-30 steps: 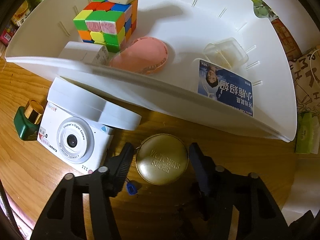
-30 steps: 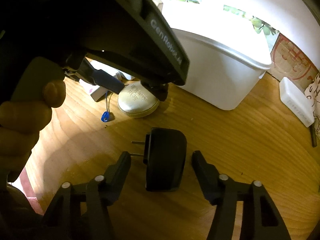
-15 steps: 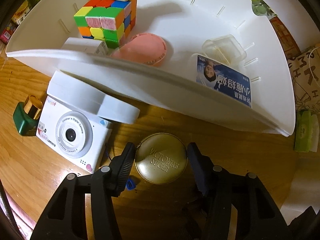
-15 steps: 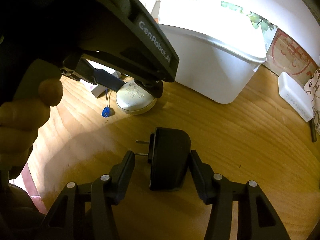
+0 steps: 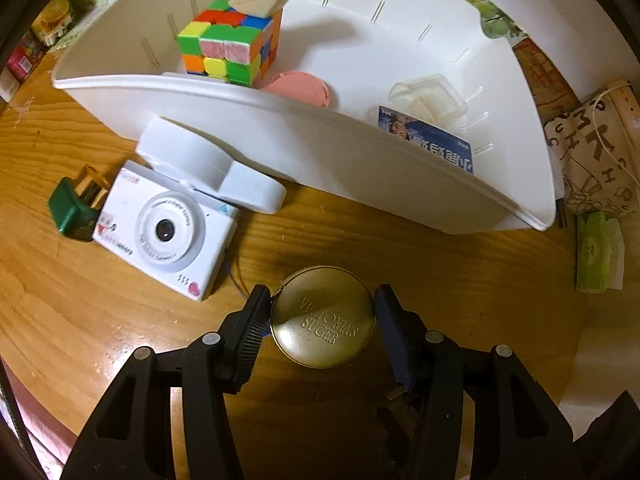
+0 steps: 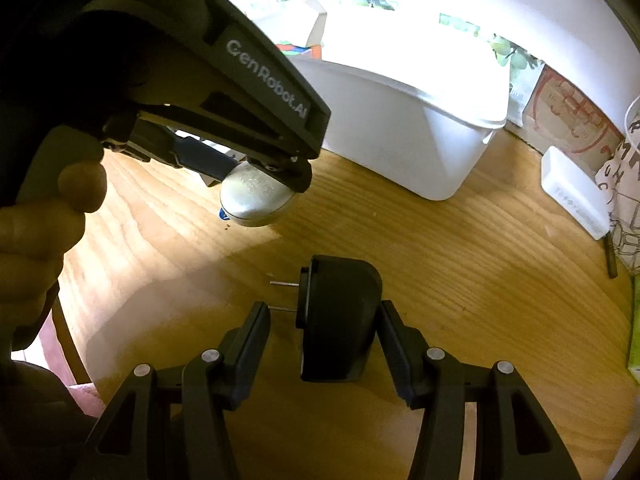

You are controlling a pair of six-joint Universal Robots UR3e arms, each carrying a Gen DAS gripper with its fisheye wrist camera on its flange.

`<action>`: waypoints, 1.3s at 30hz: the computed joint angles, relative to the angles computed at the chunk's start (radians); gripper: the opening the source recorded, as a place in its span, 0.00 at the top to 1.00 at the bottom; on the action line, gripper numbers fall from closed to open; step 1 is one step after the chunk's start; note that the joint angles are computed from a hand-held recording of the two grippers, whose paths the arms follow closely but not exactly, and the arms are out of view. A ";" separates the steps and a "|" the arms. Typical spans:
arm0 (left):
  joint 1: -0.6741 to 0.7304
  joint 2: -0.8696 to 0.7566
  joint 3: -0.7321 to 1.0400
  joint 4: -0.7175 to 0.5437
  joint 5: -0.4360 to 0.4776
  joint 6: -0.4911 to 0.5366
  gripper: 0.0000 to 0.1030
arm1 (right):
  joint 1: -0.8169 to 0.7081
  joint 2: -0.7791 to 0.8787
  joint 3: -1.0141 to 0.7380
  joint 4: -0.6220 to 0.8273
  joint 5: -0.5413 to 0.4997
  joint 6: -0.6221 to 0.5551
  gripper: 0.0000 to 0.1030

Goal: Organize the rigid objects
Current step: 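Close the left tool on the gold tin while the right tool grasps the black charger, then lift the gold tin over the bin with the left tool while the right tool carries the charger there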

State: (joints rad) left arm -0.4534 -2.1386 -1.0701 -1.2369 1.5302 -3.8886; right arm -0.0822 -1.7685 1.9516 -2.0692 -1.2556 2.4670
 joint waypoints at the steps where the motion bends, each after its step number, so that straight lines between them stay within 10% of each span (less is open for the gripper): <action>1: -0.005 0.017 -0.022 0.011 0.003 -0.002 0.44 | -0.002 -0.007 -0.001 0.009 -0.001 0.001 0.46; 22: -0.007 0.412 -0.329 -0.053 0.182 -0.066 0.44 | 0.003 -0.103 0.021 0.004 0.100 0.023 0.46; 39: 0.056 0.454 -0.207 -0.193 0.288 -0.059 0.44 | 0.080 0.027 -0.137 -0.100 0.162 0.108 0.46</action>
State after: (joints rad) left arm -0.3979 -1.6843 -1.2775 -1.4300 1.8184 -3.9481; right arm -0.0020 -1.7417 1.8145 -2.1690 -1.0939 2.5751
